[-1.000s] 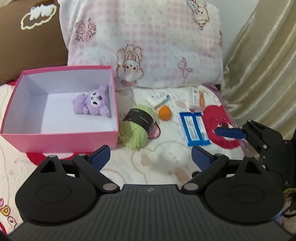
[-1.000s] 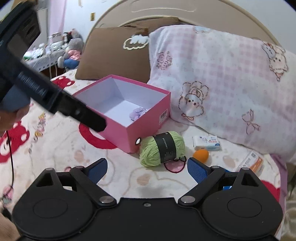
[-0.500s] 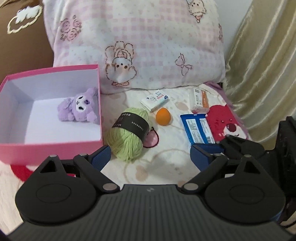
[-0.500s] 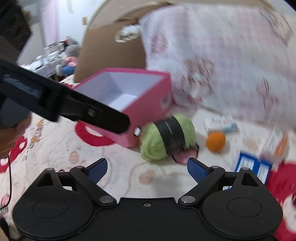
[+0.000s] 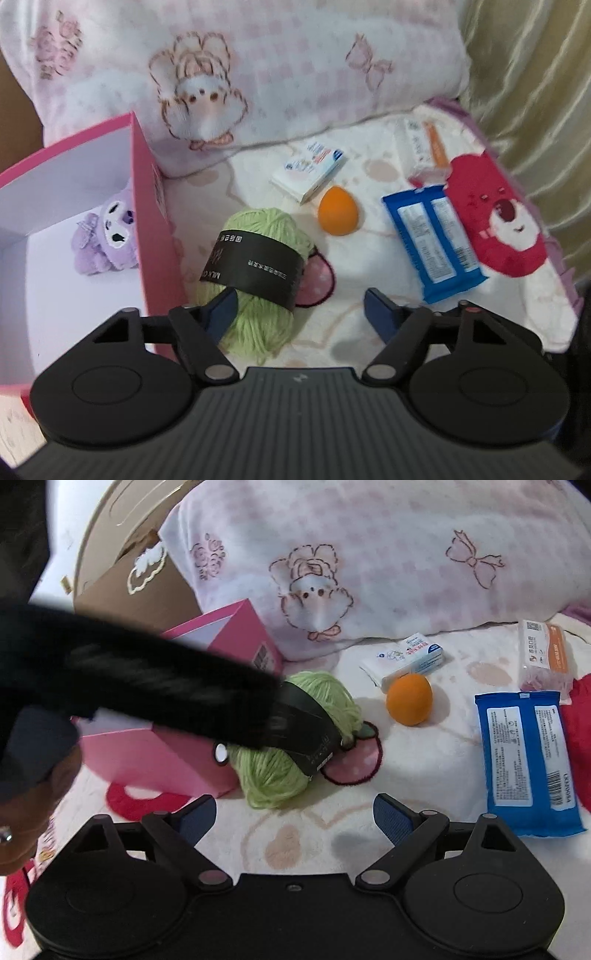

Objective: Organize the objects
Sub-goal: 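Move the left tool toward the green yarn ball, then close the left tool on the green yarn ball and lift it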

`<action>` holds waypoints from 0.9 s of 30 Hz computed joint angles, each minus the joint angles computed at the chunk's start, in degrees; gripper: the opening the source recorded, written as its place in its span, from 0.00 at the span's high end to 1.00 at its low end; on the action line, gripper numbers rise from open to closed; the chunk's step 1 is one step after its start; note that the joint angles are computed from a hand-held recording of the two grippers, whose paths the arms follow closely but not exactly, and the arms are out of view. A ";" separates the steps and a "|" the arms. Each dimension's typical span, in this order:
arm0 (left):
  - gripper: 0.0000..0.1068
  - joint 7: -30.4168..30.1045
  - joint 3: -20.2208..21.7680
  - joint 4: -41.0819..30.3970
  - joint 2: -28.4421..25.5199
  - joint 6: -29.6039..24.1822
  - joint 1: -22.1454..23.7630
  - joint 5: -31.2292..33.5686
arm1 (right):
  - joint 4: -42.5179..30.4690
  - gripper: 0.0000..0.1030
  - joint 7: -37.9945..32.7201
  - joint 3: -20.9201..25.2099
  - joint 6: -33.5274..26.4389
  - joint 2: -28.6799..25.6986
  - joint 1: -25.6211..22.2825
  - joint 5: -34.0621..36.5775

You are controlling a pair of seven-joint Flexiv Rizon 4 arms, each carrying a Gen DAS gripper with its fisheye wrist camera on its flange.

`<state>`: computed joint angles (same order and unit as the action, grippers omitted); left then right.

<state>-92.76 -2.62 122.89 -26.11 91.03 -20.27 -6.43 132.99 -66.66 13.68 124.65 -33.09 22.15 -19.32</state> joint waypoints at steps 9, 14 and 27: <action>0.51 0.99 -1.87 -3.67 -1.53 -6.45 2.76 -1.15 | -4.72 0.19 5.66 3.62 -0.63 -5.61 -4.97 -7.60; 0.52 2.96 -7.15 -2.75 -1.55 -7.95 6.80 -5.40 | -6.24 0.44 5.39 1.22 0.19 -6.46 -1.47 -5.38; 0.54 8.62 -23.73 1.98 -2.54 -1.75 18.47 -15.98 | -5.33 0.84 7.62 2.45 -4.15 -3.25 -5.88 -8.84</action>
<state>-84.14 -26.35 124.87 -28.65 89.28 -1.80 -22.40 127.65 -59.04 16.13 120.51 -36.34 16.27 -28.16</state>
